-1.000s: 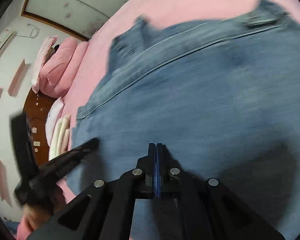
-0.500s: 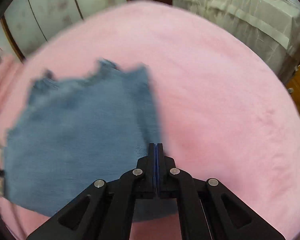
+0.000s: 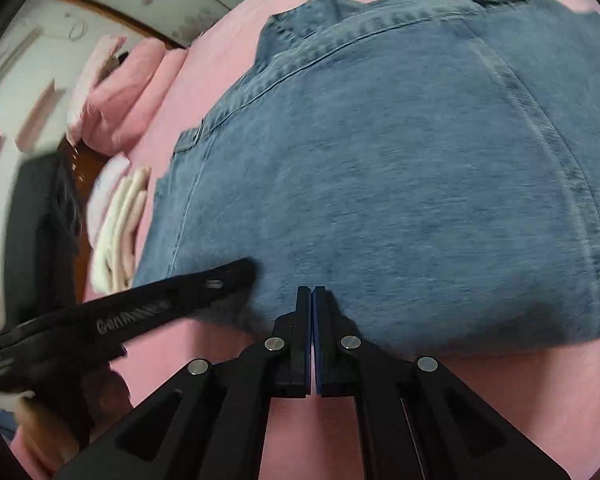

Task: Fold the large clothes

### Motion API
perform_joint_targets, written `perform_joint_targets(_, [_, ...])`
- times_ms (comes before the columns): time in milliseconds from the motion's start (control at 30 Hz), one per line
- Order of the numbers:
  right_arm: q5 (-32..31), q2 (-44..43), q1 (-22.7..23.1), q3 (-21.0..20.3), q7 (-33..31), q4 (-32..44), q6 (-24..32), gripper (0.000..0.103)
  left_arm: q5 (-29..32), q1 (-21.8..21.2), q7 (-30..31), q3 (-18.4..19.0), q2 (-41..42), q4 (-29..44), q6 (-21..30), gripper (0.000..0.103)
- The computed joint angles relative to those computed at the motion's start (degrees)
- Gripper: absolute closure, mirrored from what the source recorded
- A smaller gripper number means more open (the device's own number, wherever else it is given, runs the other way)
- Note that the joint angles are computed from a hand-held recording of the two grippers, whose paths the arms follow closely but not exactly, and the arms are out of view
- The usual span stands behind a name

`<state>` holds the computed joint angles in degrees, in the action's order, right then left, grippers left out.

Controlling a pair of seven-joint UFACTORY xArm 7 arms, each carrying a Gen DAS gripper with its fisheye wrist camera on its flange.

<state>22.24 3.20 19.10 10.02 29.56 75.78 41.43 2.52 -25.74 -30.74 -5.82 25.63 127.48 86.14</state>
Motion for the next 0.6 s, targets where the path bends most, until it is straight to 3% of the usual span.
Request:
perform_joint_targets(67, [-5.69, -3.17, -1.42, -1.8, 3.63, -3.14, 1.75, 0.103, 4.69, 0.08, 1.21, 1.67, -3.33, -4.19, 0.34, 0.102])
perform_joint_targets(167, [-15.56, -7.74, -4.71, -3.85, 9.61, -5.73, 8.57, 0.103, 13.32, 0.19, 1.75, 4.38, -3.52, -4.02, 9.07, 0.102])
perform_joint_targets(200, [-19.33, -10.31, -6.79, -3.61, 11.39, -7.62, 10.95, 0.103, 14.11, 1.03, 1.1, 4.7, -5.08, -6.42, 9.79, 0.102])
perform_joint_targets(267, [-19.66, -15.68, -8.31, -5.68, 11.83, -12.41, 10.59, 0.103, 10.39, 4.95, -2.35, 4.54, -9.8, -14.02, 6.22, 0.102])
perform_joint_targets(333, [-16.1, -17.47, -7.88, -7.63, 8.92, -13.68, 10.75, 0.103, 7.4, 7.54, -4.39, 3.74, -9.69, -14.8, 4.65, 0.102])
perform_joint_targets(400, [-21.93, -13.24, -9.41, -4.44, 7.55, -8.66, 15.07, 0.103, 6.82, 8.39, -4.55, 3.06, -9.24, -14.24, 5.44, 0.102])
perform_joint_targets(500, [-33.23, -7.43, -7.82, -0.97, 8.97, -1.34, 22.65, 0.103, 2.28, 10.94, -7.4, 2.9, -11.13, -17.68, 3.27, 0.102])
perform_joint_targets(600, [-35.51, -6.01, -6.52, -0.87, 15.3, 1.12, 25.94, 0.103, 0.1, 12.63, -6.4, 2.48, -11.44, -18.09, 3.84, 0.102])
